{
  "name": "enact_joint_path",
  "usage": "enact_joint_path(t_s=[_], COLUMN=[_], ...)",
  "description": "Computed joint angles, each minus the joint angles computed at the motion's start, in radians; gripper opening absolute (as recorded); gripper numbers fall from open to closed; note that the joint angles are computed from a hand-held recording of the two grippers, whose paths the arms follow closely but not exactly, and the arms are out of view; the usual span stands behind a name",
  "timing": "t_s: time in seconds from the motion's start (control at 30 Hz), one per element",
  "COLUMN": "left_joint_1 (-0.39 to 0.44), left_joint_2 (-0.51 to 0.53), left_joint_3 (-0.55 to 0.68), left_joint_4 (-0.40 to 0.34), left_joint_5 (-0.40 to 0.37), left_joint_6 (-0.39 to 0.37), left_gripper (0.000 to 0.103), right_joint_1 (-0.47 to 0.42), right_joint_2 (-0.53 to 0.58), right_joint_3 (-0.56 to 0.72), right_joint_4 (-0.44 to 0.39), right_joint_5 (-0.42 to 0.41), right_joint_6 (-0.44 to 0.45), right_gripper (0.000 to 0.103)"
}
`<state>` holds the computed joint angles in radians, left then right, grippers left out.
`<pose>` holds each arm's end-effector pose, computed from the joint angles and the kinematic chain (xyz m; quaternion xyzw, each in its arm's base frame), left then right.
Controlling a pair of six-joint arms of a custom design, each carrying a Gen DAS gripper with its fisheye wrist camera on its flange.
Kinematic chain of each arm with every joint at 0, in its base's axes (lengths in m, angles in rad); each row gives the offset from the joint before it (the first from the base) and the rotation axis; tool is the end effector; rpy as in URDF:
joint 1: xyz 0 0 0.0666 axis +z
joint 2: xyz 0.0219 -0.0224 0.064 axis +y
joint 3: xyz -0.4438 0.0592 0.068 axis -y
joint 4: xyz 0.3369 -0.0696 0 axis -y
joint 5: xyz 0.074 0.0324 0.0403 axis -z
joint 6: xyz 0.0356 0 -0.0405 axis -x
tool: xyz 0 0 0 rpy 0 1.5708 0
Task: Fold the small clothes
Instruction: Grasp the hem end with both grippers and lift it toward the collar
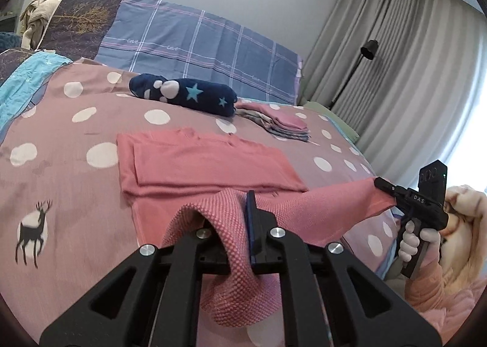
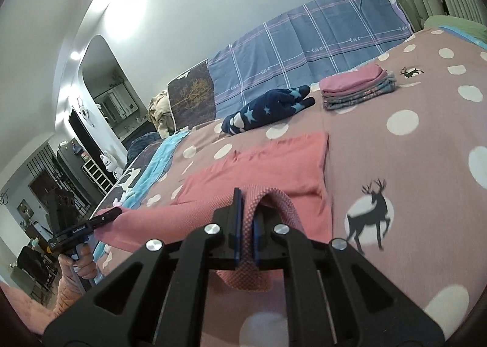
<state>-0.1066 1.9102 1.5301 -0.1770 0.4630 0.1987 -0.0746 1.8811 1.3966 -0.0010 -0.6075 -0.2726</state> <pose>0.6310 -0.0839 0.3453 0.0721 0.8552 -0.2701 0.4365 0.6113 -0.0257 0.3272 -0.0110 0.8315 0.3036 0.4650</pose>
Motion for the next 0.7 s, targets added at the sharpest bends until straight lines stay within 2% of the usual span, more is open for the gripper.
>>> enact_joint_path(t_s=[0.27,0.33,0.4,0.5,0.53,0.6,0.7], left_joint_1=[0.008,0.007,0.006,0.005,0.008,0.019,0.026], left_joint_2=[0.16,0.222,0.302,0.421,0.439,0.427,0.394], left_joint_3=[0.285,0.373,0.479,0.643,0.661,0.609,0.561], left_joint_4=[-0.179,-0.24,-0.325,-0.49,-0.51,-0.446,-0.412], left_joint_5=[-0.035,-0.058,-0.083,-0.141,-0.137,-0.095,-0.079], left_joint_6=[-0.014,-0.006,-0.006,-0.007,0.001,0.031,0.029], left_gripper=[0.008,0.008,0.01,0.011,0.012,0.014,0.029], right_joint_1=[0.02,0.027,0.029,0.031,0.031,0.027,0.021], right_joint_2=[0.156,0.236,0.319,0.405,0.415,0.419,0.409], right_joint_3=[0.267,0.38,0.498,0.611,0.62,0.619,0.614], right_joint_4=[-0.155,-0.242,-0.364,-0.475,-0.481,-0.48,-0.498], right_joint_5=[0.041,0.072,0.095,0.123,0.119,0.098,0.088], right_joint_6=[0.017,0.03,0.019,-0.004,-0.007,-0.011,0.016], right_gripper=[0.007,0.007,0.008,0.008,0.008,0.01,0.013])
